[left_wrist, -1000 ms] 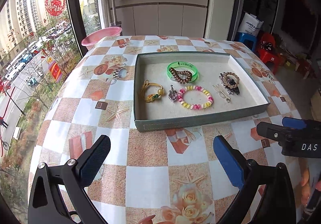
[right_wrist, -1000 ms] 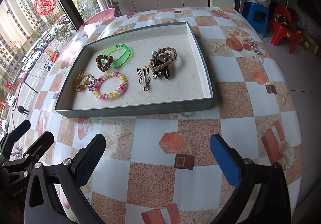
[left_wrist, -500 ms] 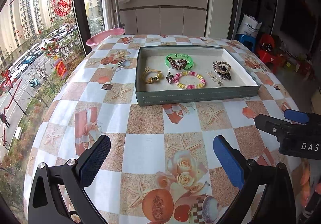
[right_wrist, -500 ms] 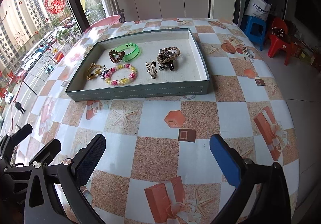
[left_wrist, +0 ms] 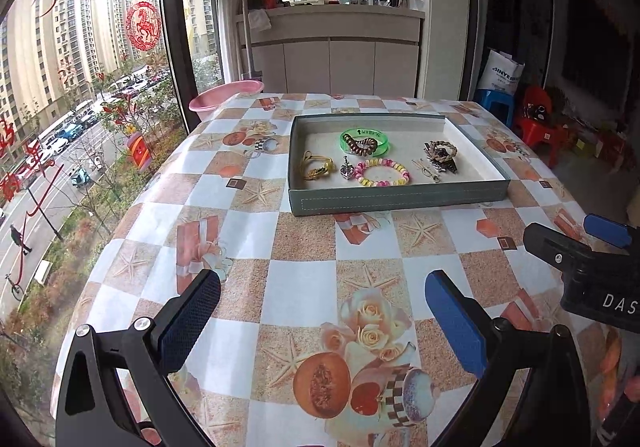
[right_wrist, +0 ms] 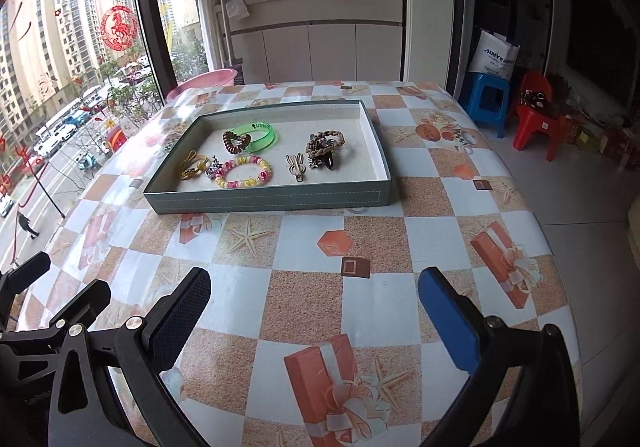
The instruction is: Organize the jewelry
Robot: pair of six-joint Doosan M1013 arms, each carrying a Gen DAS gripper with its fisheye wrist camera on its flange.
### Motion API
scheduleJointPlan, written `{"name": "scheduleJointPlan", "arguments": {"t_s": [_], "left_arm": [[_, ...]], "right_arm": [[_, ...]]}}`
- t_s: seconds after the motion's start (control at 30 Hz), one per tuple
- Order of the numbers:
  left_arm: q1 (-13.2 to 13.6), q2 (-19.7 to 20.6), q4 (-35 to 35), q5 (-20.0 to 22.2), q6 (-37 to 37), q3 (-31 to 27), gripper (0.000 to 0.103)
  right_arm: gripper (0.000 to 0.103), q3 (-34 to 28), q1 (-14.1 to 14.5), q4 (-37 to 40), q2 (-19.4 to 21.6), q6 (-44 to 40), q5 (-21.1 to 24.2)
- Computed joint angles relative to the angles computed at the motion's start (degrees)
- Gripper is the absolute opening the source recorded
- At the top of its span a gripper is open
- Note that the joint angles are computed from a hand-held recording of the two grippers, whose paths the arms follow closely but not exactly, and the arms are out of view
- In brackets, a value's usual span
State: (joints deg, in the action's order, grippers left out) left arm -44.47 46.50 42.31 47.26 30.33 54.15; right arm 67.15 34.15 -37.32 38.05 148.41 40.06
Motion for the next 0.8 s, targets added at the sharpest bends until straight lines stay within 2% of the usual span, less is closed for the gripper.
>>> {"name": "scheduleJointPlan", "arguments": {"t_s": [0.27,0.8], "left_arm": [[-0.1,-0.3,2.1,-1.0,-2.4,0.2,0.103],[-0.1,0.3,2.9,0.0,-2.8,-0.8,0.103]], "right_arm": [[0.103,0.6,0.9,-8.0,-0.6,5.5,0.1],[0.103,0.7,1.1,-9.1,-0.6,6.8,-0.4]]}}
